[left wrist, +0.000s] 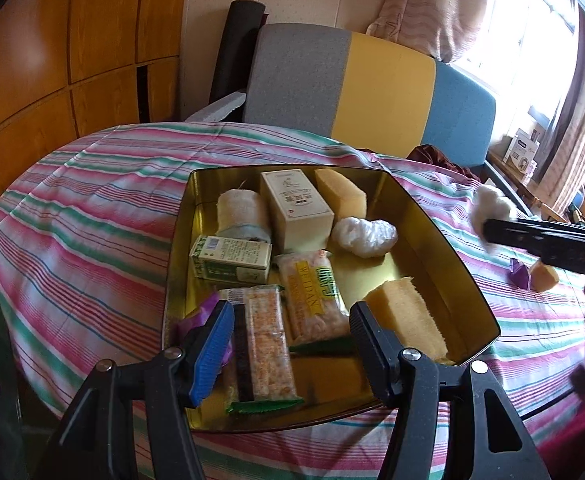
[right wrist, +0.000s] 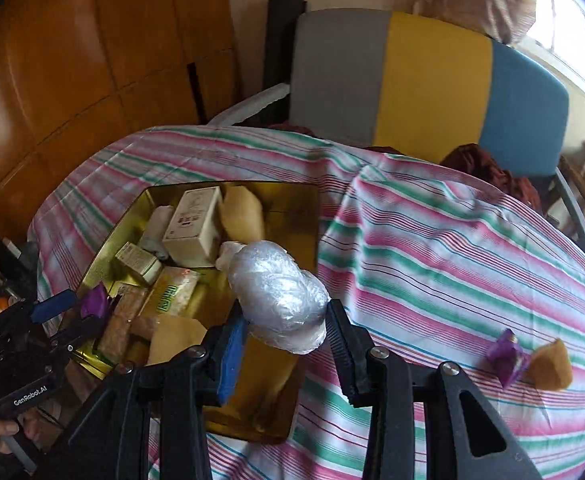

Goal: Organize objects
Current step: 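Lower the white plastic bag into the tray and open the right tool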

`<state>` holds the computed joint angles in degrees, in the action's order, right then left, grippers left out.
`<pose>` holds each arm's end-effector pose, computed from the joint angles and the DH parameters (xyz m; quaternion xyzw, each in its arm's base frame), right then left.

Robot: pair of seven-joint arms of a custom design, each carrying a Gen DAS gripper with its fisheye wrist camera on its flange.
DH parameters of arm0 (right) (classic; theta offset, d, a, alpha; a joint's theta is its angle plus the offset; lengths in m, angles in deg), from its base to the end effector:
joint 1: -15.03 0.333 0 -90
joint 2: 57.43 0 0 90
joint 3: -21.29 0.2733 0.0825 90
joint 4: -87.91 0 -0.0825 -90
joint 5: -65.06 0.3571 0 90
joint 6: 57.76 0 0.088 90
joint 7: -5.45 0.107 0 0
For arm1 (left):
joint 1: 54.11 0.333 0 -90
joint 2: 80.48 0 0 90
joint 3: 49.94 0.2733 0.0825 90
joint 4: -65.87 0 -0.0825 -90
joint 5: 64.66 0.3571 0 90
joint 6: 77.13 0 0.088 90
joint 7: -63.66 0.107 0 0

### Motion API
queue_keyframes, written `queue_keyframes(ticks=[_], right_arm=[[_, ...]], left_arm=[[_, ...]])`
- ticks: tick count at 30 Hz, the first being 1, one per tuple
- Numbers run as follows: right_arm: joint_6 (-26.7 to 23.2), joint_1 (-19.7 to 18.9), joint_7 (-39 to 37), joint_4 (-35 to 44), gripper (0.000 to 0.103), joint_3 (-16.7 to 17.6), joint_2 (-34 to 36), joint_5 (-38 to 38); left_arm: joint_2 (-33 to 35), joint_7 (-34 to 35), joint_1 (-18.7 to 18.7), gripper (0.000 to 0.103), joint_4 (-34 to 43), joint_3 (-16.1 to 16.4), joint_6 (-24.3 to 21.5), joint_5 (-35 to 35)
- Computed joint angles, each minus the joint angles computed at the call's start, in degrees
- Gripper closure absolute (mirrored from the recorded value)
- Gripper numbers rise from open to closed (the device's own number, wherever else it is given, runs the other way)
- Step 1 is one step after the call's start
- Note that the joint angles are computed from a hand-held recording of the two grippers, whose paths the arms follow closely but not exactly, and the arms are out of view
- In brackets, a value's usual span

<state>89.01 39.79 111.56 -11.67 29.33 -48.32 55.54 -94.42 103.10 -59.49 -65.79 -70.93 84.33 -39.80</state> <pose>0.5263 0.3358 0.5243 -0.7837 0.5255 -0.1665 0.2861 0.4411 -0.2519 0.4943 -0.6628 0.6382 -0.3257 0.2176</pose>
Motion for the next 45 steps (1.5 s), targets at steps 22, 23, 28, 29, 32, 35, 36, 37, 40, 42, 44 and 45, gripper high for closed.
queue_keyframes(ticks=[22,23,28,29,32,35,36,37,40,42,44,45], right_arm=[[-11.10,2.42,-8.18,18.49,0.059,1.12,17.34,6.27],[-10.71,2.59,-7.62,17.82,0.057,1.08,16.82,6.21],[-9.00,2.50,-6.28,14.79,0.057,1.09,14.30,6.19],[-8.74,2.38,-6.17,14.47,0.057,1.12,13.96,6.24],[-7.39,2.60,-5.01,13.24,0.057,0.94,13.01,5.55],[-6.04,2.70,-3.66,12.57,0.057,0.73,12.57,4.85],[-5.62,2.71,-3.13,12.17,0.057,0.65,12.22,4.59],[-5.03,2.70,-2.50,11.36,0.057,0.58,11.59,4.38],[-3.41,2.57,-1.10,9.20,0.057,0.50,9.92,3.78],[-2.45,2.43,-0.39,7.78,0.056,0.49,8.83,3.34],[-1.31,2.26,0.20,5.90,0.057,0.50,7.41,2.92],[-0.95,2.22,0.49,5.28,0.056,0.49,6.89,2.62]], left_arm=[[0.71,1.27,0.22,0.037,-0.67,1.04,-0.48,-3.18],[0.72,1.11,0.24,0.037,-0.60,1.01,-0.54,-2.92],[0.42,0.79,0.09,0.037,-0.63,0.96,-0.80,-2.35],[0.33,0.59,0.14,0.037,-0.62,0.87,-0.87,-2.10],[0.14,0.09,0.30,0.037,-0.52,0.62,-1.36,-1.22],[-0.16,-0.24,0.22,0.037,-0.63,0.56,-1.75,-0.82],[-0.27,-0.43,0.28,0.037,-0.64,0.45,-1.91,-0.52],[-0.40,-0.61,0.32,0.037,-0.67,0.36,-2.05,-0.24],[-0.86,-1.08,0.46,0.037,-0.89,0.15,-2.10,0.44],[-1.03,-1.33,0.57,0.037,-0.94,-0.04,-2.13,0.91],[-1.25,-1.29,0.43,0.037,-1.04,-0.06,-2.17,0.88],[-1.32,-1.25,0.41,0.037,-1.03,-0.11,-2.23,0.92]])
